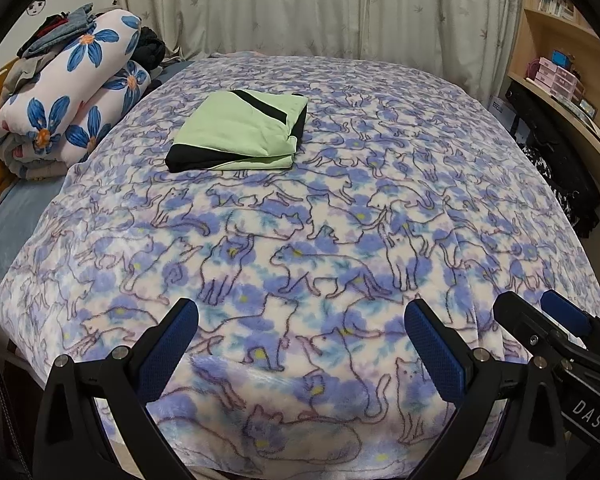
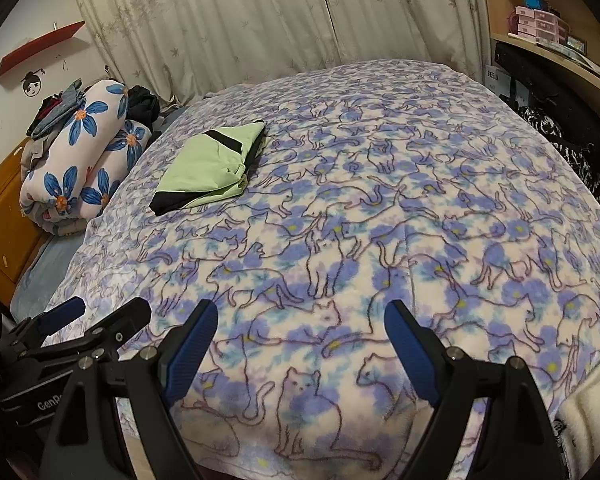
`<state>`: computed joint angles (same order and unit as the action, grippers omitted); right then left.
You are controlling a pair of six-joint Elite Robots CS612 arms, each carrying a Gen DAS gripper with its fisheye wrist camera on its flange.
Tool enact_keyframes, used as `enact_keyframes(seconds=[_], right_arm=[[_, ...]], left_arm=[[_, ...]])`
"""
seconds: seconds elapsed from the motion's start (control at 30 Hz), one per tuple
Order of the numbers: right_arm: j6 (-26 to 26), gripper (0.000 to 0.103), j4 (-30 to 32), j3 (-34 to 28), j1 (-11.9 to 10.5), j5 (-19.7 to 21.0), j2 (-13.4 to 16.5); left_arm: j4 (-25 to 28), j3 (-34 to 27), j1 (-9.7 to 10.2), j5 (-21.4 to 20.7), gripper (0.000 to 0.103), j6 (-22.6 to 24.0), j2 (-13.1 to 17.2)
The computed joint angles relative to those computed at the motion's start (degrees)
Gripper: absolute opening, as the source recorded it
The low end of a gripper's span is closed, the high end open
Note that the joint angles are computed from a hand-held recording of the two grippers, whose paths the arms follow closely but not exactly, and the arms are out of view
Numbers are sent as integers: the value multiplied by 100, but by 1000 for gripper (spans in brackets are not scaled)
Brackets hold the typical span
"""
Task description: Fold large clothes
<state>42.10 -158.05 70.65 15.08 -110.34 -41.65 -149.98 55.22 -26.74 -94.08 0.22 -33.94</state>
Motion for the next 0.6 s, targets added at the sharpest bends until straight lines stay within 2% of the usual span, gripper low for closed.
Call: enact_keyframes(seconds=[0.6], right_arm=[[-57,86,9,14,-15,54,-3]], left_arm=[[-98,67,-46,205,102,-14,13]])
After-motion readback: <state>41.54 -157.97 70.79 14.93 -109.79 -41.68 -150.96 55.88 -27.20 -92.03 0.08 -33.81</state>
